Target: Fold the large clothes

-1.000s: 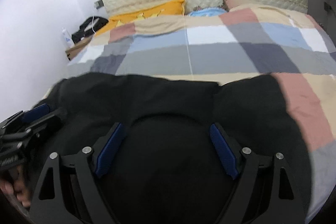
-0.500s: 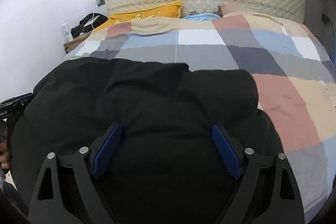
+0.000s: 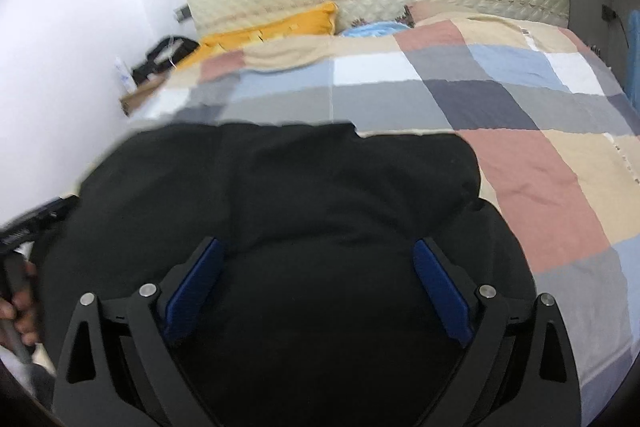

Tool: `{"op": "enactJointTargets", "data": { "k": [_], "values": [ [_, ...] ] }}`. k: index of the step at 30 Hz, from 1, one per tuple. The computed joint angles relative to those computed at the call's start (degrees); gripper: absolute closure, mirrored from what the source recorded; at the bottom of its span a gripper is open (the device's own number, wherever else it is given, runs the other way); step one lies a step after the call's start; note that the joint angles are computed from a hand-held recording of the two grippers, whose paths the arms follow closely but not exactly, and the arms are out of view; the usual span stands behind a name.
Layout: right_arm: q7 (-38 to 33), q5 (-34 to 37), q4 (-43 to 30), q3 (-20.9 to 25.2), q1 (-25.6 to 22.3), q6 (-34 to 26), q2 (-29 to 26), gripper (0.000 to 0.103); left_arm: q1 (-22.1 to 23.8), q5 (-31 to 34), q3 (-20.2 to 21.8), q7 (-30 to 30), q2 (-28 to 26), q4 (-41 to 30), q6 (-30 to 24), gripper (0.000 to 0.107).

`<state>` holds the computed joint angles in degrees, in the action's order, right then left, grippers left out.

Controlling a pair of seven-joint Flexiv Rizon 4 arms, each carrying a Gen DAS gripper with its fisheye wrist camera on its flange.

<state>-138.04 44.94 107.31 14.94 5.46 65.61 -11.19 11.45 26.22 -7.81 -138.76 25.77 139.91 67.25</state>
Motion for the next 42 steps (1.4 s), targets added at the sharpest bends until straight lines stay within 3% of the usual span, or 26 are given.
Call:
{"op": "enactJointTargets", "data": {
  "k": [2,5,9,16,20,25,29,34,42],
  "values": [
    [-0.21,0.54,1.92,0.26,-0.24,1.37,3.59,0.0,0.16,0.13,-2.01,-1.9,4.73,-0.66,-4.75,0.022],
    [-4.15,6.3,2.86,-0.99,-1.18,-2.25,10.02,0.0,-0.49,0.13,-5.52,-3.04,11.51,-3.61,-15.1,0.022],
    [-3.04,8.23,5.35,-4.13,-0.66,-7.25,19.88,0.0,-3.85,-1.54,-6.63,-2.13,18.21,-7.35,-22.04,0.022],
    [-0.06,8.59,8.23,-9.89,1.55,-12.23,35.29,0.0,-4.88,-2.91,-11.29,-0.29,27.02,-14.84,-33.51,0.021],
    [-0.04,9.04,10.38,-13.49,3.96,-13.15,42.78,0.0,-5.49,-4.57,-12.87,1.0,29.75,-17.69,-37.01,0.021],
    [1.44,7.94,13.08,-17.06,7.21,-14.66,50.58,0.0,-7.4,-7.7,-13.83,1.01,32.66,-18.23,-36.21,0.015],
    [3.64,5.76,16.21,-17.51,8.46,-13.94,56.19,0.0,-6.7,-9.12,-15.82,0.81,34.87,-19.42,-38.65,0.015],
    [7.51,1.89,20.06,-18.13,9.94,-14.08,60.43,0.0,-5.23,-9.06,-19.05,1.49,37.27,-20.54,-42.73,0.014],
    [12.51,-5.68,28.3,-18.61,12.36,-14.91,64.89,0.0,-7.87,-11.38,-19.99,-0.84,37.57,-15.75,-43.1,0.014]
  ]
}}
